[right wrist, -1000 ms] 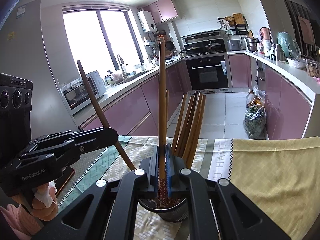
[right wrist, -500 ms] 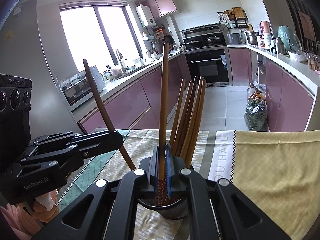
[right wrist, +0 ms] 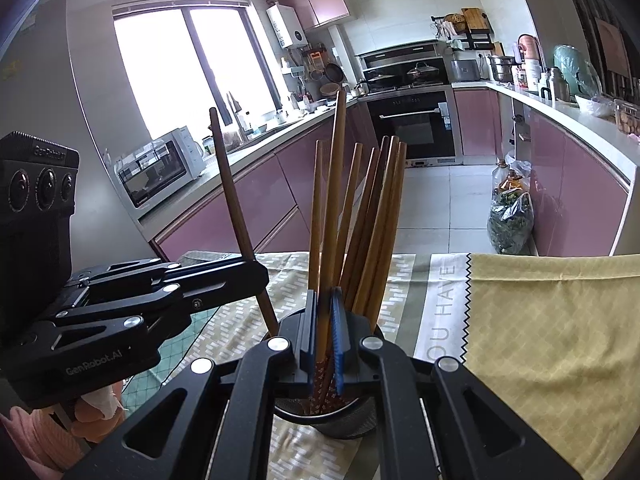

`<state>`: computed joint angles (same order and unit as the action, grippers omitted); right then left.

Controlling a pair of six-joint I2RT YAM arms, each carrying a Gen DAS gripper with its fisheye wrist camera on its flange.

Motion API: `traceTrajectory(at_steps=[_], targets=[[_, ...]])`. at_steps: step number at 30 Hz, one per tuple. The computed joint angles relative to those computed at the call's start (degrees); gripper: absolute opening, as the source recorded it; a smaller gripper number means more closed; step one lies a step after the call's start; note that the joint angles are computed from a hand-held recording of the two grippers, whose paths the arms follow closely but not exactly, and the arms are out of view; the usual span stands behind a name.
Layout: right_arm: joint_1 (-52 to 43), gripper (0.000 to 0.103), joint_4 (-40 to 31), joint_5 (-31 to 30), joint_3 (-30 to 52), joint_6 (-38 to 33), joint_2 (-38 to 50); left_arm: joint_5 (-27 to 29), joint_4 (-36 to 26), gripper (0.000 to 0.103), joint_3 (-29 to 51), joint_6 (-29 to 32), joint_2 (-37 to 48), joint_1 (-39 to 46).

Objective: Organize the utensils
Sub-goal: 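Open both tools to release the chopsticks and pull back from the cup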

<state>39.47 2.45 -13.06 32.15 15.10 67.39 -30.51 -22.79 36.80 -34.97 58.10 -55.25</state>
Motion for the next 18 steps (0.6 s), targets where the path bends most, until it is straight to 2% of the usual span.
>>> traceTrajectory(at_steps=[10, 18], targets=[[-0.9, 0.008, 1.1, -0.8, 0.1, 0.9, 1.8, 4.8, 4.5, 0.008, -1.9, 1.4, 3.1, 4.1], [-0.7, 0.009, 1.2, -0.8, -0.7, 1.0, 1.1, 4.5, 6.1, 0.008, -4.7, 0.8, 1.2, 3.8]])
